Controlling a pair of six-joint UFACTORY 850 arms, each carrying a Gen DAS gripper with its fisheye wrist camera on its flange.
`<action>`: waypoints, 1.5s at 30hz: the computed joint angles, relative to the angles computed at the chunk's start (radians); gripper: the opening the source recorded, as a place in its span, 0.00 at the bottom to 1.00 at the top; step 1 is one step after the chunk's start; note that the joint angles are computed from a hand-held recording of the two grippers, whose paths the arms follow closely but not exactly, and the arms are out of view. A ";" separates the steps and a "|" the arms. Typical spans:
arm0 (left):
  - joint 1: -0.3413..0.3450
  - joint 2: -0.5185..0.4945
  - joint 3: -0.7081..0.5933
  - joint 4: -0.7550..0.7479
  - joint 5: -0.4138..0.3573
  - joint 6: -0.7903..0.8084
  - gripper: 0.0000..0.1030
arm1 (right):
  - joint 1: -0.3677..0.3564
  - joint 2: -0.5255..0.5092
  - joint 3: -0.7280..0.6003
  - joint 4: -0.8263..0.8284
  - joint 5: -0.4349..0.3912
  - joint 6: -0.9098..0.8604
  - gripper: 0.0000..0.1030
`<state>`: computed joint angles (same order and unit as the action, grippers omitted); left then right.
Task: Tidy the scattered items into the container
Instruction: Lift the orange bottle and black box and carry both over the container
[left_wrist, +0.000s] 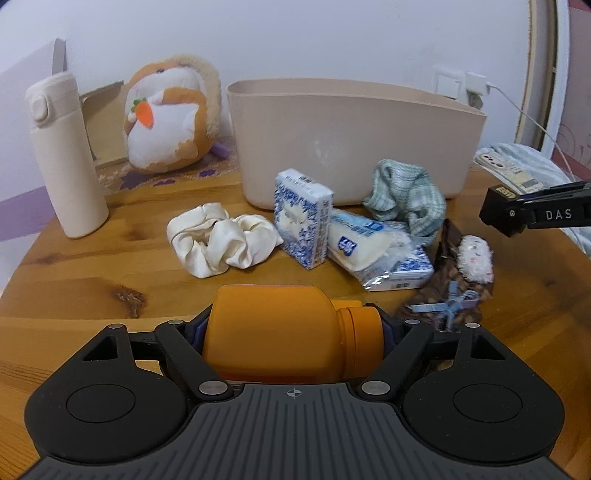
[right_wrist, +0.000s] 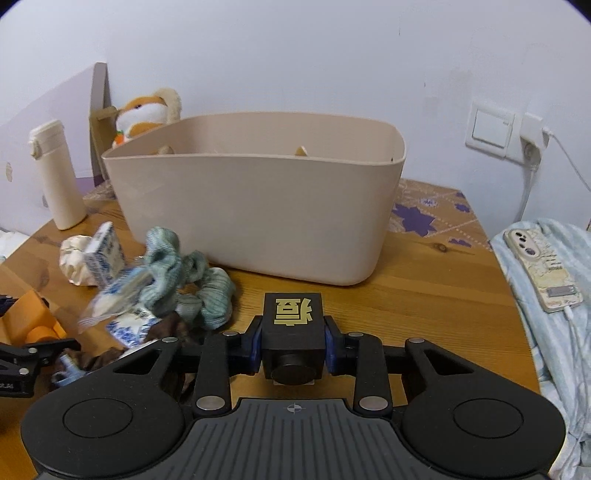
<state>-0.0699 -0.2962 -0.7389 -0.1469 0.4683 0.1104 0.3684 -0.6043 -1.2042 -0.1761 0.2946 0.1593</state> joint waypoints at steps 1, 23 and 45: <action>-0.006 0.007 0.006 -0.017 0.007 0.026 0.79 | 0.000 0.012 0.013 0.000 0.006 -0.003 0.28; -0.046 0.118 0.005 -0.168 0.060 0.241 0.79 | 0.023 0.165 0.127 0.109 0.091 -0.160 0.28; -0.052 0.073 -0.161 -0.156 0.075 0.269 0.79 | 0.016 0.159 -0.001 0.074 0.080 -0.152 0.28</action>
<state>-0.1216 -0.2227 -0.8994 -0.3031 0.5438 0.3795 0.3848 -0.4458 -1.2052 -0.1026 0.3746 0.0068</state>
